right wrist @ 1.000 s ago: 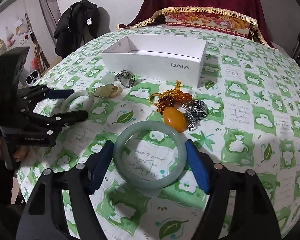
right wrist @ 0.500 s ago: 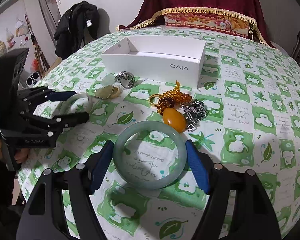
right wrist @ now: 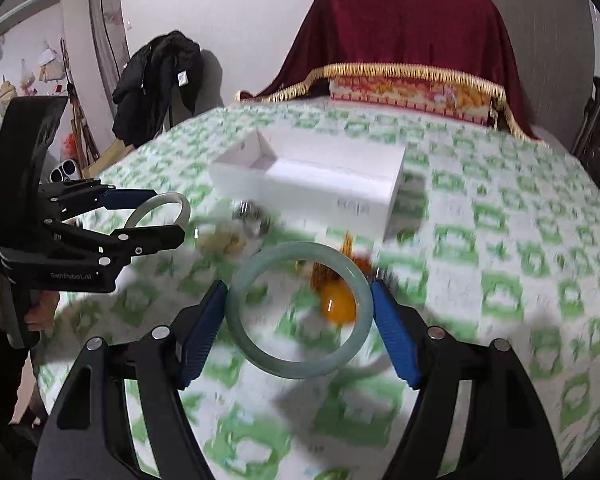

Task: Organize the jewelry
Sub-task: 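Carry both bangles into the white vivo box and open both grippers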

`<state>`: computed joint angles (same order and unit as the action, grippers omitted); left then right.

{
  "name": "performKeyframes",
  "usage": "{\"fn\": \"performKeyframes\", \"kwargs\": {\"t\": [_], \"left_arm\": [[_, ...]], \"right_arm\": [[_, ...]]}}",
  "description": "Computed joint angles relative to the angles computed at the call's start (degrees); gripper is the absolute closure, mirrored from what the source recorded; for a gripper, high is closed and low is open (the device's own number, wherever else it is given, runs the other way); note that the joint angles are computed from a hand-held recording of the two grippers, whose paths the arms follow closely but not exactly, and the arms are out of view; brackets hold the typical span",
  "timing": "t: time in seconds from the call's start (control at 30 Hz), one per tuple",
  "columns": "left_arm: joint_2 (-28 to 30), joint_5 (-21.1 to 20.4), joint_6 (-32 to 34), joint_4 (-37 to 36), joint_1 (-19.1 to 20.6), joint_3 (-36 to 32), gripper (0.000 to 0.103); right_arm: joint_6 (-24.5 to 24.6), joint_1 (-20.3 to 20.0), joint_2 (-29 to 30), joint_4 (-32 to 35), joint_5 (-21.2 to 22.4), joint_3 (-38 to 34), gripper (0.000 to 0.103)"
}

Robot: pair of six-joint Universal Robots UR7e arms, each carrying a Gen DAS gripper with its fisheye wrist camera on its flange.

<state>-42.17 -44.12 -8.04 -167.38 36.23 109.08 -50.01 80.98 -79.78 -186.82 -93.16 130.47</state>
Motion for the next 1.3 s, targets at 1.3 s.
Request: {"fn": "performKeyframes", "kwargs": {"t": [1.3], "left_arm": [[9.3,4.0,12.9,-9.1,4.1,-14.7,0.007]], "right_arm": [[3.9,1.0,12.6,-4.3,5.2,-15.1,0.022]]}}
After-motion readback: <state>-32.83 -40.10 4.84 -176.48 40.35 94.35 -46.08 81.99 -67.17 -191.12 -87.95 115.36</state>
